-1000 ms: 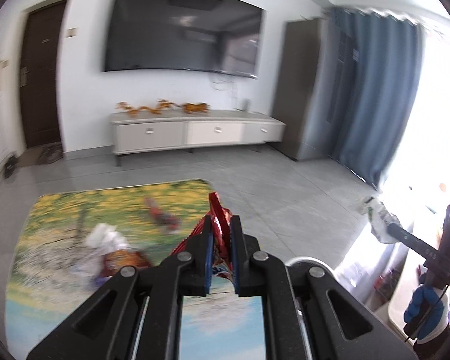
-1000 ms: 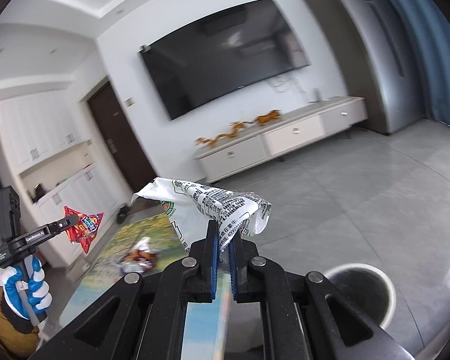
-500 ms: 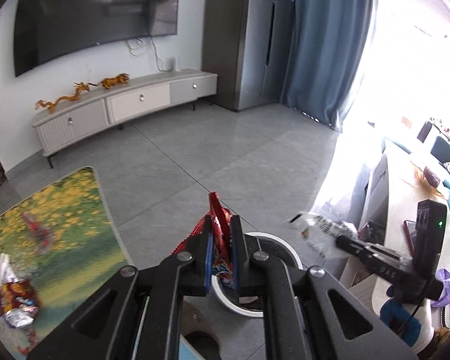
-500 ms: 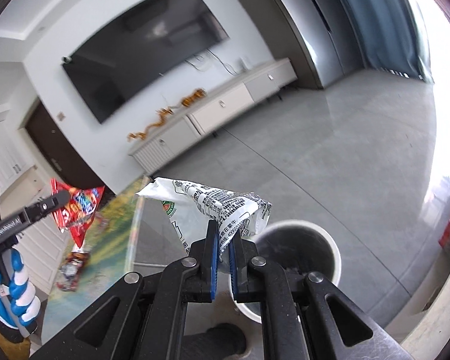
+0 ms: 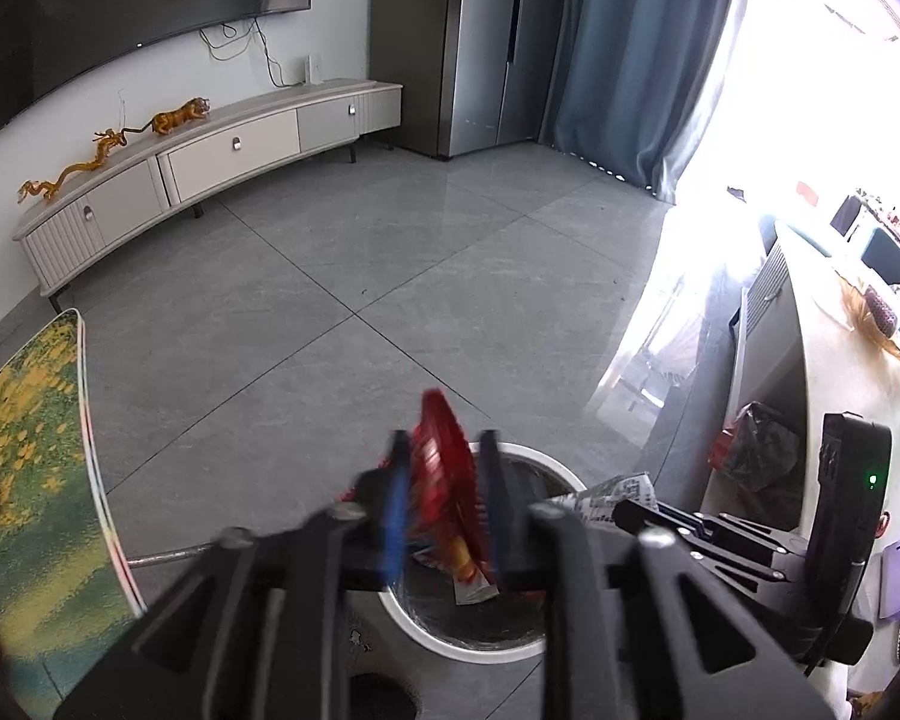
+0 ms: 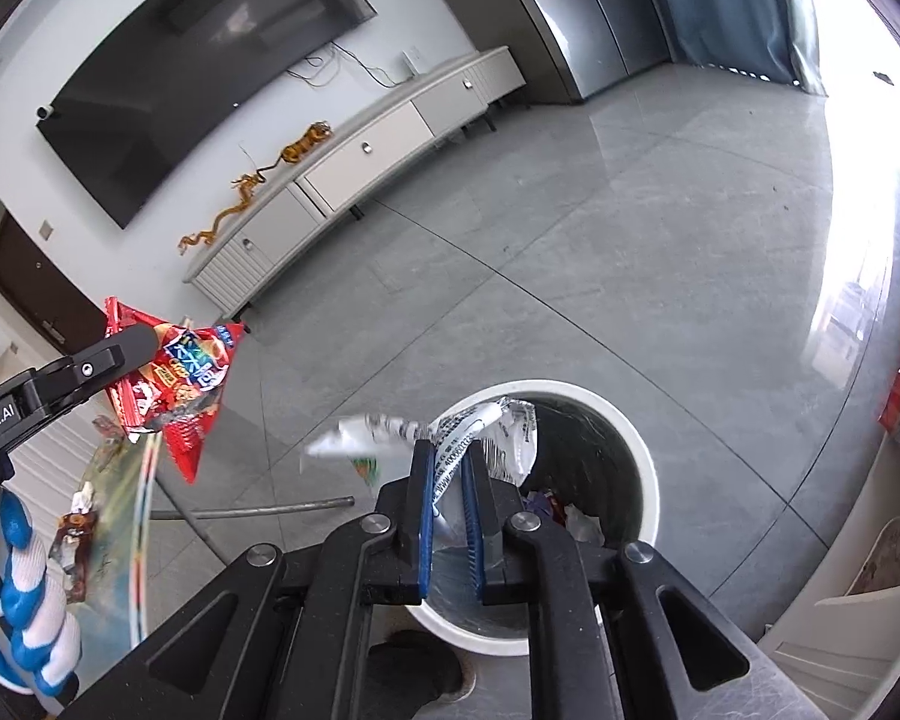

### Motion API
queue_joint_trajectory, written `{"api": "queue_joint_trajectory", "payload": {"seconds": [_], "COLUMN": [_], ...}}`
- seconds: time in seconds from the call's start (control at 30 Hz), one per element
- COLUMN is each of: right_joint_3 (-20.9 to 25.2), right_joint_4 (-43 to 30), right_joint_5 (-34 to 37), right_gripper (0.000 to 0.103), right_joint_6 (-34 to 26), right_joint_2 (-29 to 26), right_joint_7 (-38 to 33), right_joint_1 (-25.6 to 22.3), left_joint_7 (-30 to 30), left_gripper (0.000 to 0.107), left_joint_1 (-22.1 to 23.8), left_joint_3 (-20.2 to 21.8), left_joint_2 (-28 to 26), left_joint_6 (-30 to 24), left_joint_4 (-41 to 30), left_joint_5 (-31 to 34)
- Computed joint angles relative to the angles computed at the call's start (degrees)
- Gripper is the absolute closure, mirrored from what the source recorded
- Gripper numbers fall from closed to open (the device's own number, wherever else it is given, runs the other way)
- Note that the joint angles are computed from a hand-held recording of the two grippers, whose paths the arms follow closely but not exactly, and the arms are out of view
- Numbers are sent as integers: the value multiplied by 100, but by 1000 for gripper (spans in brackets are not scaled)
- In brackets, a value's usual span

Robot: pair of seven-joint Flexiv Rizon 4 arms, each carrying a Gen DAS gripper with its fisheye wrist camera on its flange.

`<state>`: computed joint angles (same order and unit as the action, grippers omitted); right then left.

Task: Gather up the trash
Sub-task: 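Carry the snack bag and wrapper to the bin and release both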

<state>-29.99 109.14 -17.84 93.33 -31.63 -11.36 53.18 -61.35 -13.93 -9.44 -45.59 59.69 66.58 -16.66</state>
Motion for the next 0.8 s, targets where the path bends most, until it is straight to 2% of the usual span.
{"api": "queue_joint_trajectory", "payload": {"seconds": [0.07,0.1,0.13,0.2,0.43,0.53,0.77,0.8], "right_joint_3": [124,144,110,9,-365,-626,-1534,-1736], "right_joint_4": [-81,-112,-97,-43,159,247,414,431], "right_joint_5": [3,-22,-57,-131,-251,-299,-354,-375], "right_gripper": [88,82,76,71,65,56,56,56], "right_joint_6": [-118,-172,-195,-196,-123,-107,-76,-94], "right_joint_2": [-33,-39,-35,-21,91,163,304,319], "right_joint_7": [8,40,97,218,494,578,602,584], "right_joint_1": [-111,-135,-111,-32,324,588,1510,1709], "left_joint_7": [-16,0,11,16,163,201,311,334], "left_gripper": [57,56,56,55,55,55,54,51], "left_joint_1": [-8,6,12,22,170,238,402,441], "left_joint_3": [-14,-40,-49,-52,-169,-178,-133,-133], "left_joint_2": [-42,-53,-58,-51,258,463,1122,1235], "left_joint_6": [52,54,38,12,227,410,1165,1315], "left_joint_4": [-18,-24,-31,-40,389,677,1573,1727], "left_joint_5": [-12,-30,-39,-51,-220,-277,-284,-290]}}
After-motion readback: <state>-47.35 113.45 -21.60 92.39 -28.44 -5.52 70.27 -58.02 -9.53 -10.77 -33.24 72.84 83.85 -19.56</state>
